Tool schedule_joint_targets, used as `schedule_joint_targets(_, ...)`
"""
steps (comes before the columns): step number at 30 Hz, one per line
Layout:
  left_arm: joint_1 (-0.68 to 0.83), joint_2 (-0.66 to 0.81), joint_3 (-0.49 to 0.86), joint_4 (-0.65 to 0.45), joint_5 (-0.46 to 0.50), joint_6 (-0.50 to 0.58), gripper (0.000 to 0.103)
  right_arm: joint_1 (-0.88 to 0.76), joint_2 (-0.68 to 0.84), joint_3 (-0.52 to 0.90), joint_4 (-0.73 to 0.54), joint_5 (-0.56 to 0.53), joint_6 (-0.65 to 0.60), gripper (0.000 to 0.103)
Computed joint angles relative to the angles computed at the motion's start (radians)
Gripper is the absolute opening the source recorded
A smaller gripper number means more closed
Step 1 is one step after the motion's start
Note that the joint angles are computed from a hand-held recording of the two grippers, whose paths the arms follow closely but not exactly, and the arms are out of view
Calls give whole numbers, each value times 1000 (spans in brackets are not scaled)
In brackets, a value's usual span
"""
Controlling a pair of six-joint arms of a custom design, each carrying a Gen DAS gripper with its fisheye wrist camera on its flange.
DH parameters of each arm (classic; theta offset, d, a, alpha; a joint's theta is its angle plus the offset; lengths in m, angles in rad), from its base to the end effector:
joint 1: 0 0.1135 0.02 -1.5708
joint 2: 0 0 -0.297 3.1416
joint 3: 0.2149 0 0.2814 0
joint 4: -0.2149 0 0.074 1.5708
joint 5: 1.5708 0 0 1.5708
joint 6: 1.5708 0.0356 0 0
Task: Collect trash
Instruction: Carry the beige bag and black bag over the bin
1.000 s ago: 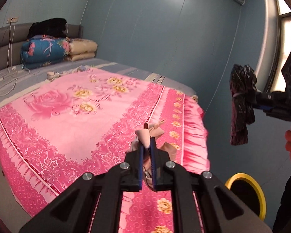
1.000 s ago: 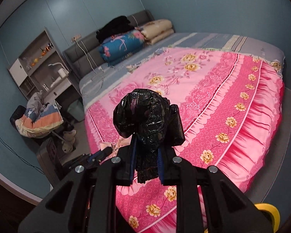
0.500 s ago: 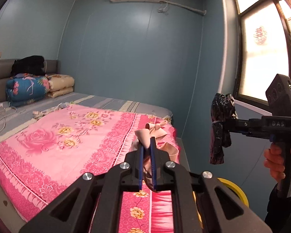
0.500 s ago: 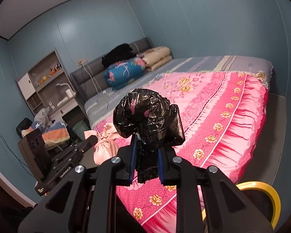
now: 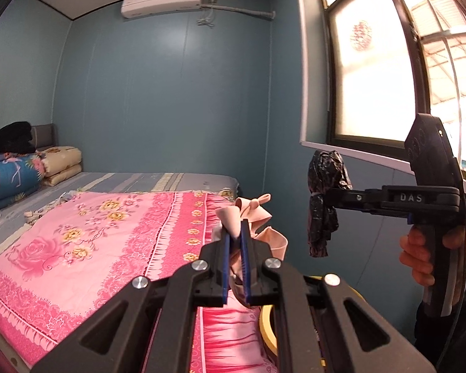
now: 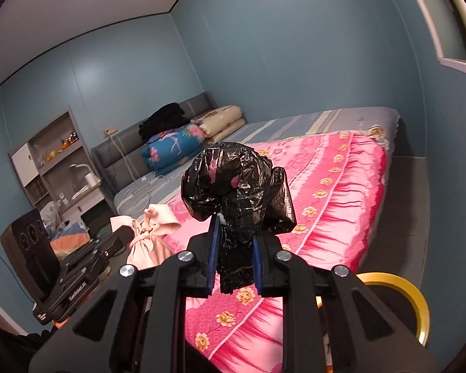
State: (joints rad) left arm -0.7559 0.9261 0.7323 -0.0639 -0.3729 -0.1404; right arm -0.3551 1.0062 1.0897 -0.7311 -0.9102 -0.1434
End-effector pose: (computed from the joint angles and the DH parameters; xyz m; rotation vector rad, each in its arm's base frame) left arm 0.1737 -0.1459 0.3295 0.2961 1.7960 -0.2952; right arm 0.2034 -0.0454 0.3893 -0.2671 1.9973 0.6883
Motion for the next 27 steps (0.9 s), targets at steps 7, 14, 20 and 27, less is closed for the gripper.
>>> schedule_joint_targets(7, -89, 107, 59, 11, -16, 12, 6, -135, -40, -16, -38, -22, -36, 18)
schedule_joint_targets(14, -118, 225, 111, 35, 46, 23, 6, -179, -35, -18, -71, 81, -24, 18)
schedule_joint_targets(20, -88, 318, 140, 55, 184, 6, 6, -180, -44, -39, -78, 177, -2, 18)
schedule_joint_targets(27, -50, 454, 177, 109, 295, -51, 6, -228, -7, -91, -40, 235, 18, 19)
